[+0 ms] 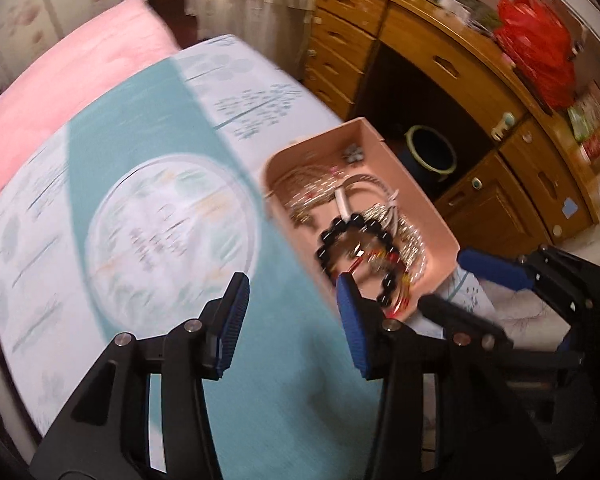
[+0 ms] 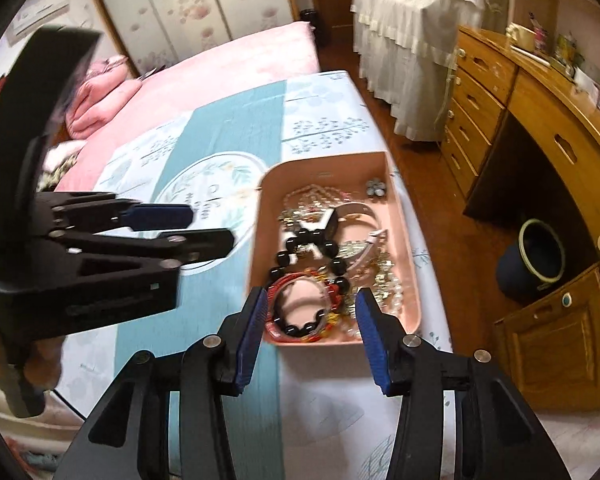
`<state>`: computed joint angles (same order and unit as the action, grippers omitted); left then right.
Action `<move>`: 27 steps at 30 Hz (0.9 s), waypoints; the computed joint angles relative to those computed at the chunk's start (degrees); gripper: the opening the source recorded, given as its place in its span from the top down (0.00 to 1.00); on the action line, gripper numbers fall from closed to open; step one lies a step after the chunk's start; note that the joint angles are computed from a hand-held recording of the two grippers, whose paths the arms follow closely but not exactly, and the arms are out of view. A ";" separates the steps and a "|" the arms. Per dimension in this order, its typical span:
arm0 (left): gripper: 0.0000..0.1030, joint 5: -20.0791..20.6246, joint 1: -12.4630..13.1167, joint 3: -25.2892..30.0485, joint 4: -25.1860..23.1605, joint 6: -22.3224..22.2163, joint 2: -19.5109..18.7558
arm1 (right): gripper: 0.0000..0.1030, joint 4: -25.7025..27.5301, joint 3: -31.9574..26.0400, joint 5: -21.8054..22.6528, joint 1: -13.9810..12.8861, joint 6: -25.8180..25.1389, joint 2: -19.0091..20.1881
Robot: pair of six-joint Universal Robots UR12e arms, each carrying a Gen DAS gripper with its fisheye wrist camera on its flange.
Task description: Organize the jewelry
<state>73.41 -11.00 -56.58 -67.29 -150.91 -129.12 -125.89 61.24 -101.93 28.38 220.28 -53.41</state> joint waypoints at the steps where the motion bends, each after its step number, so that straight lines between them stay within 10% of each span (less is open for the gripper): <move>1: 0.59 0.29 0.40 -0.76 0.16 -1.19 0.75 | 0.55 0.60 -0.72 0.88 0.00 -0.13 0.09; 19: 0.48 11.17 4.43 -9.73 14.60 -21.23 8.30 | 0.31 11.46 -20.61 -1.49 1.98 -5.68 7.06; 27: 0.48 15.41 4.14 -12.14 15.59 -22.10 9.55 | 0.27 15.49 -25.42 -1.36 2.60 -4.57 9.40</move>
